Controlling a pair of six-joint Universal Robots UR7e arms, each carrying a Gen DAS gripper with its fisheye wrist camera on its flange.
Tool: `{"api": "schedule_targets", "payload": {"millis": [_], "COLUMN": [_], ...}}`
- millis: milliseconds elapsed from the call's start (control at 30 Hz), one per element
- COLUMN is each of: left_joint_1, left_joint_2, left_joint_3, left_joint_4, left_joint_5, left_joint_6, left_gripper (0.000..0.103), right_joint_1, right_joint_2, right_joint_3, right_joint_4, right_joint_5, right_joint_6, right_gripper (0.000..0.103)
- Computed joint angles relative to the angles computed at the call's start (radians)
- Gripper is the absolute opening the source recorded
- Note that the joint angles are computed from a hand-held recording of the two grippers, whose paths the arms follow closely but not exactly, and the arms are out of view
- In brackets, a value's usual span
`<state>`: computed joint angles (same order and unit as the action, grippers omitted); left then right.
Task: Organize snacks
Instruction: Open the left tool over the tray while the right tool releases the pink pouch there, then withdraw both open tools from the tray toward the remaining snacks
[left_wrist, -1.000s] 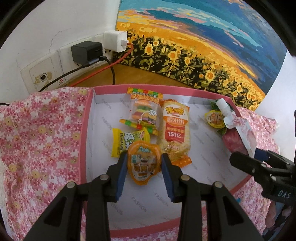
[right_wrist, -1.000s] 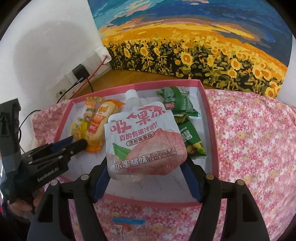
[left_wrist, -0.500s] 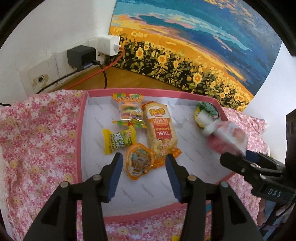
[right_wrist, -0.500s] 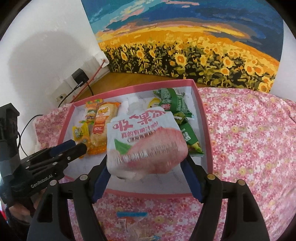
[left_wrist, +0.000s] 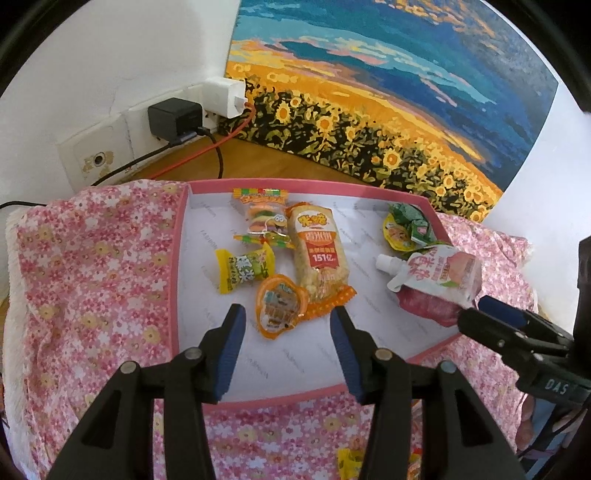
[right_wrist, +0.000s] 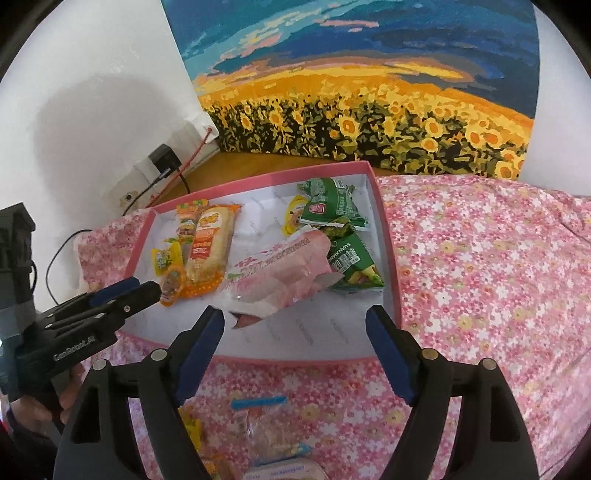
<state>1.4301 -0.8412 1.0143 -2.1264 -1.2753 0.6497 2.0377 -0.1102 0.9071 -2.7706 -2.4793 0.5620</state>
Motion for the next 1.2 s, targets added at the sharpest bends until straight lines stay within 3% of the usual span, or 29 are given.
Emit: {"api": "schedule_targets", "payload": {"millis": [367, 1200], "left_joint_1": [-0.010, -0.007], "left_joint_2": [-0.085, -0.223], "left_joint_3": [0.111, 0.308], "left_joint_4": [-0.035, 0.000], "left_joint_5": [0.018, 0.049], "left_joint_6": [-0.029, -0.078], "left_gripper": [0.050, 0.050], "right_joint_1": [0.022, 0.051], "right_joint_2": [-0.034, -0.083], "right_joint_3": [0.084, 0.223], "right_joint_4": [-0.060, -0.024], "right_joint_5": [0.032, 0.091], "right_joint_6": [0.020, 0.106], "right_gripper": [0.081, 0.081]}}
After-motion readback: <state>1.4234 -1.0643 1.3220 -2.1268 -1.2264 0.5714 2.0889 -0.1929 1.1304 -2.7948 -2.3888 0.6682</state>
